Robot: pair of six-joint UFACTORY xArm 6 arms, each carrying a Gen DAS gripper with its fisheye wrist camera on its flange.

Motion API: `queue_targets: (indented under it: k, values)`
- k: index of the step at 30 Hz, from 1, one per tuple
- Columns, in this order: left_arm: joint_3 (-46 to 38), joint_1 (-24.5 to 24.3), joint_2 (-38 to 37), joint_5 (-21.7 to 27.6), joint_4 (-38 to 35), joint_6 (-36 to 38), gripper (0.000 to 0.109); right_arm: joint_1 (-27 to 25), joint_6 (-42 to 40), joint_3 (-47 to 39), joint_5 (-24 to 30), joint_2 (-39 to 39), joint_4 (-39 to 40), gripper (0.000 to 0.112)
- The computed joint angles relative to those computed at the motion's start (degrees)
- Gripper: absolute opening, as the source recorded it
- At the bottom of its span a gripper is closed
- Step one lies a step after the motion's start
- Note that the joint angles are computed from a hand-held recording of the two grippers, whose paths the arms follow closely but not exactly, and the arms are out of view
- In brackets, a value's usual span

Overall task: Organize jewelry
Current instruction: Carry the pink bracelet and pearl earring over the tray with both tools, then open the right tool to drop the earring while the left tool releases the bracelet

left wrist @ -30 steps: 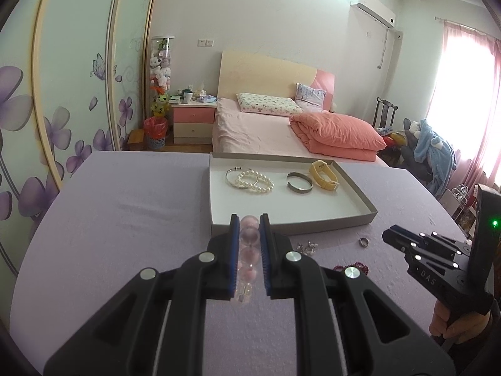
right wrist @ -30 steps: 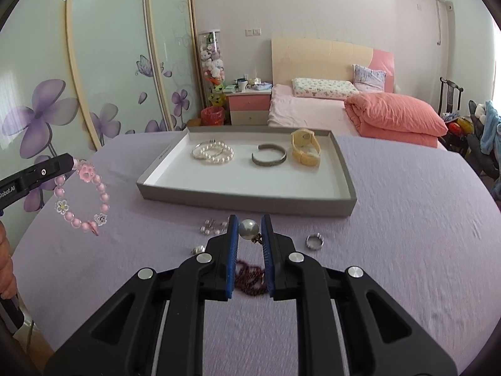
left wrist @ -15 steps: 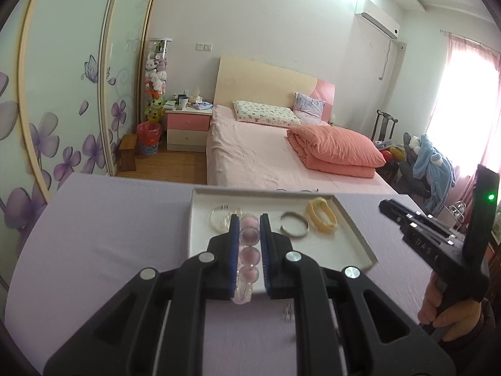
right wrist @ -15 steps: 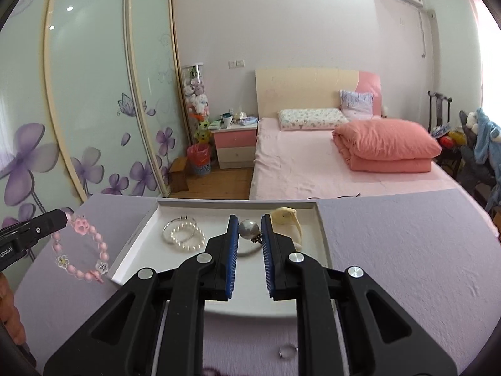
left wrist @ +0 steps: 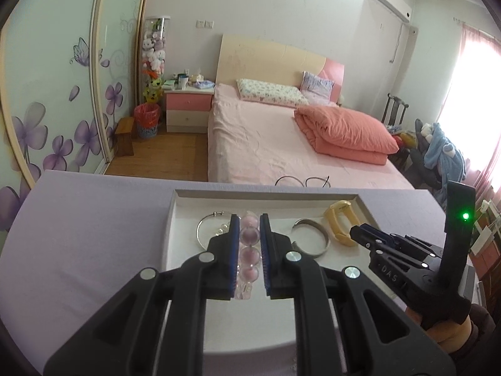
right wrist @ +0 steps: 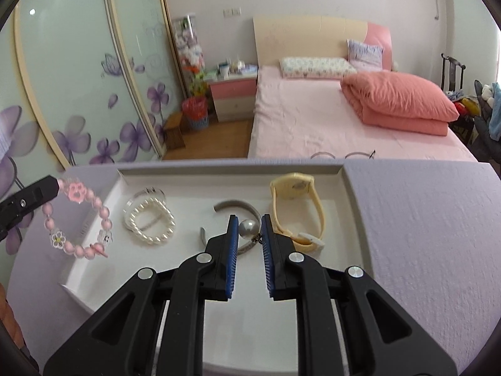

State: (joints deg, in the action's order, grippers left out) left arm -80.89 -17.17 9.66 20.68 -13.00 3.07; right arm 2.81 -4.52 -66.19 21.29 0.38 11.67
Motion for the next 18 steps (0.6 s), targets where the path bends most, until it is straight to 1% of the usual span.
queue_targets:
  k: [5,10,12,13,14,18]
  values:
    - [-4.13,0.25,3.77,1.45,0.17,-0.26,0.013,-0.27,1.28,-1.92,2.09,2.24,-1.26,0.016]
    - [-6.03,0.20,5.41,2.05,0.70,-0.53,0.013,-0.52,1.85,-2.26,1.97,2.68,-2.18,0.017]
    - [-6.35,0.20,5.69,2.12,0.21,-0.02,0.013,-0.69,1.07,-2.09,1.85,2.45,-1.31,0.029]
    - [-6.32,0.09,5.65,2.15,0.18,0.02,0.013,-0.88,0.73,-1.52,1.22,2.00,-0.88,0.040]
    - [-6.46,0.04,5.73,2.12,0.15,0.20,0.013,-1.04,0.45,-0.96,0.63,1.55,-0.81,0.045]
    - [-7.42,-0.21,6.55,1.86,-0.35,0.74,0.013,-1.46,0.54,-0.09,0.08,0.85,-0.82,0.045]
